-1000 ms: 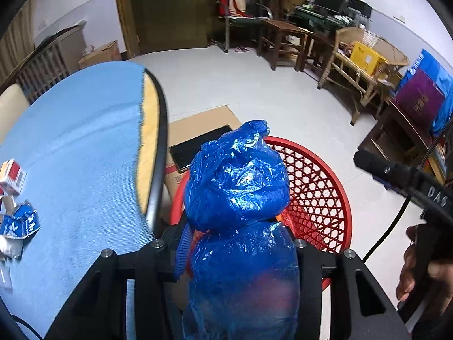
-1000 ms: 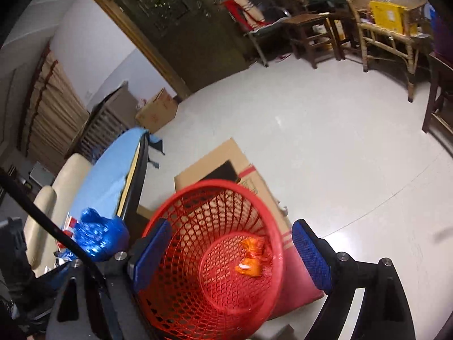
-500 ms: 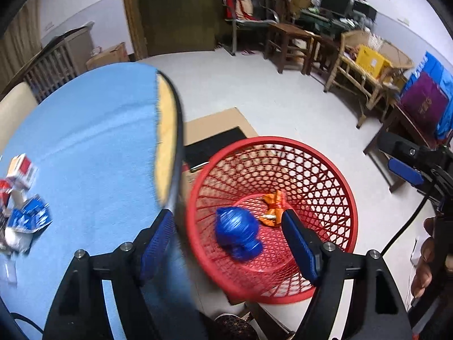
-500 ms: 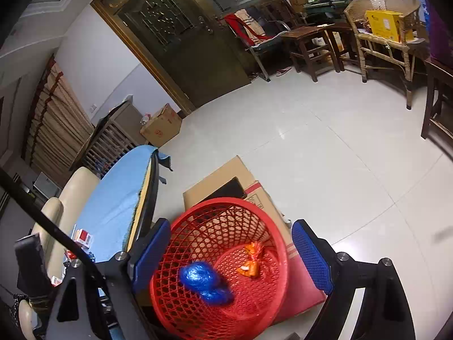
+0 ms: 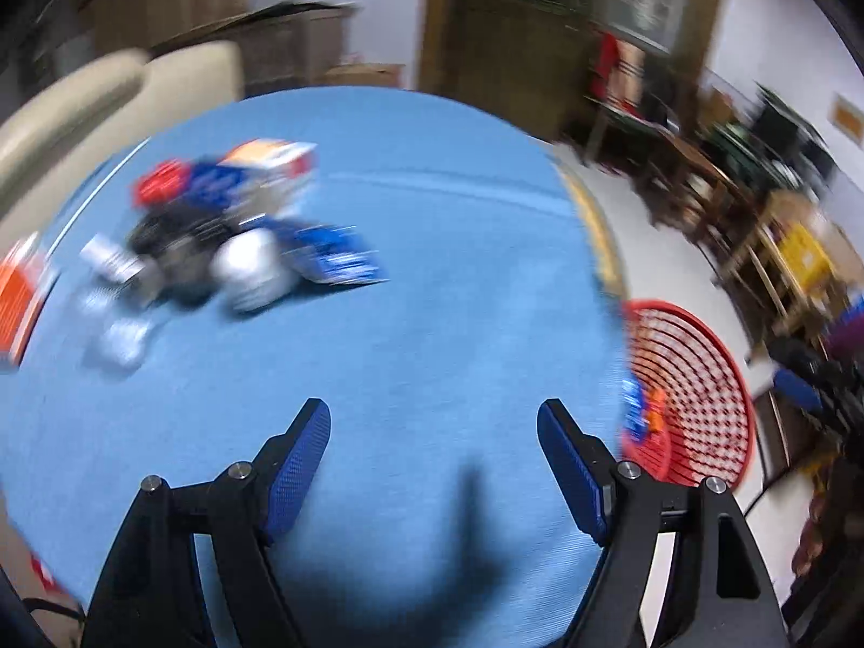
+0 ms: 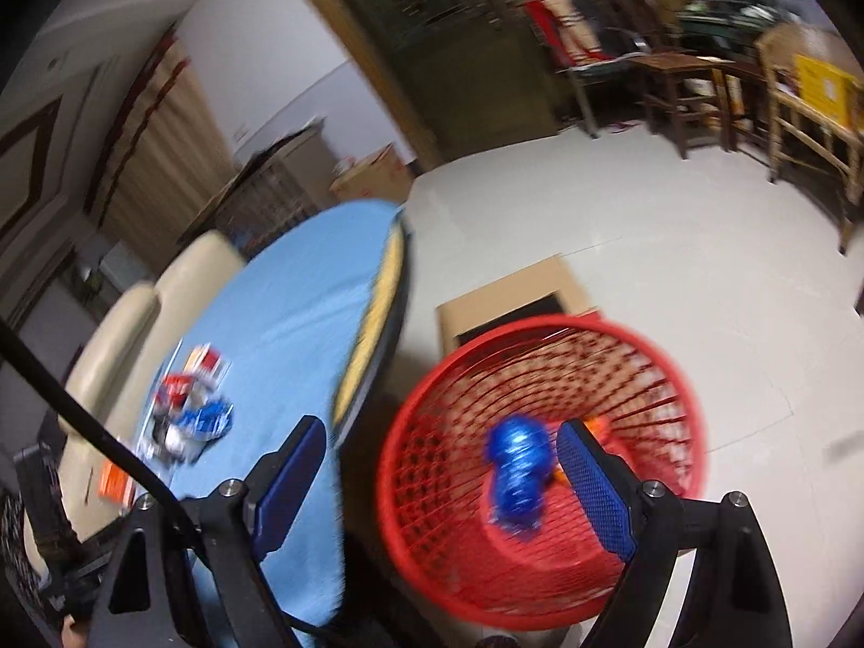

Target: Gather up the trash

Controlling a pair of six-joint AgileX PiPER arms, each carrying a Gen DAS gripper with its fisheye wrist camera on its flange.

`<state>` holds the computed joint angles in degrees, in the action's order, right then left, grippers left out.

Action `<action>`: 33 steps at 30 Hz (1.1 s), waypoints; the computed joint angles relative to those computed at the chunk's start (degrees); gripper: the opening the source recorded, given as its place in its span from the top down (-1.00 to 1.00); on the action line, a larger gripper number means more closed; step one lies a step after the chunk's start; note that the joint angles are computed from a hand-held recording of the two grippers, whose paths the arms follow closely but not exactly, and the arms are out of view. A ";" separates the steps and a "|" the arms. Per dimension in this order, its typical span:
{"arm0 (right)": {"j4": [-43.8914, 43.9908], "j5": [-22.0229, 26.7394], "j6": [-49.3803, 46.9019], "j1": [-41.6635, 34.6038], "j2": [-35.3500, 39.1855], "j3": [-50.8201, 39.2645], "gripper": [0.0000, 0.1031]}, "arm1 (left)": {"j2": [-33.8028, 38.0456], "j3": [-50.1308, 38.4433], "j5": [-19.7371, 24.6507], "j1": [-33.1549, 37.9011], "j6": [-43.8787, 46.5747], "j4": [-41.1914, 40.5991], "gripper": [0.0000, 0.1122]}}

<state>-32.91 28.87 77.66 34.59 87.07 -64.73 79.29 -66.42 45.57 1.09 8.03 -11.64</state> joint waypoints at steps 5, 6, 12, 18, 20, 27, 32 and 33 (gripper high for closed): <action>4.33 3.62 -7.36 5.59 7.79 -10.06 -0.75 | 0.31 1.16 0.82 15.47 9.82 -8.60 -0.42; 5.38 4.37 -9.04 6.52 9.48 -12.29 -0.75 | 1.31 0.60 0.93 19.05 12.19 -10.10 -0.42; 10.30 9.38 -18.20 10.54 18.23 -24.51 -0.75 | 9.86 -6.12 2.97 30.89 25.89 -17.21 -0.46; 13.40 14.91 -24.62 12.70 25.27 -35.40 -0.75 | 16.86 -12.47 2.94 32.75 34.73 -18.78 -0.47; 14.13 16.63 -26.03 12.93 26.88 -38.18 -0.75 | 18.94 -15.30 3.75 31.78 33.97 -18.14 -0.47; 16.69 20.99 -30.32 12.94 31.89 -46.67 -0.75 | 25.36 -21.64 3.52 29.49 29.72 -16.01 -0.47; 17.80 23.75 -31.95 12.77 35.30 -52.13 -0.75 | 24.65 -19.73 1.09 29.74 30.70 -18.20 -0.31; 18.00 24.26 -32.32 12.68 36.01 -53.36 -0.75 | 23.54 -18.36 0.44 29.86 30.62 -18.23 -0.31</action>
<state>-14.91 53.13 45.33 47.26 123.07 -118.09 102.83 -84.78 46.01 30.95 38.65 -29.87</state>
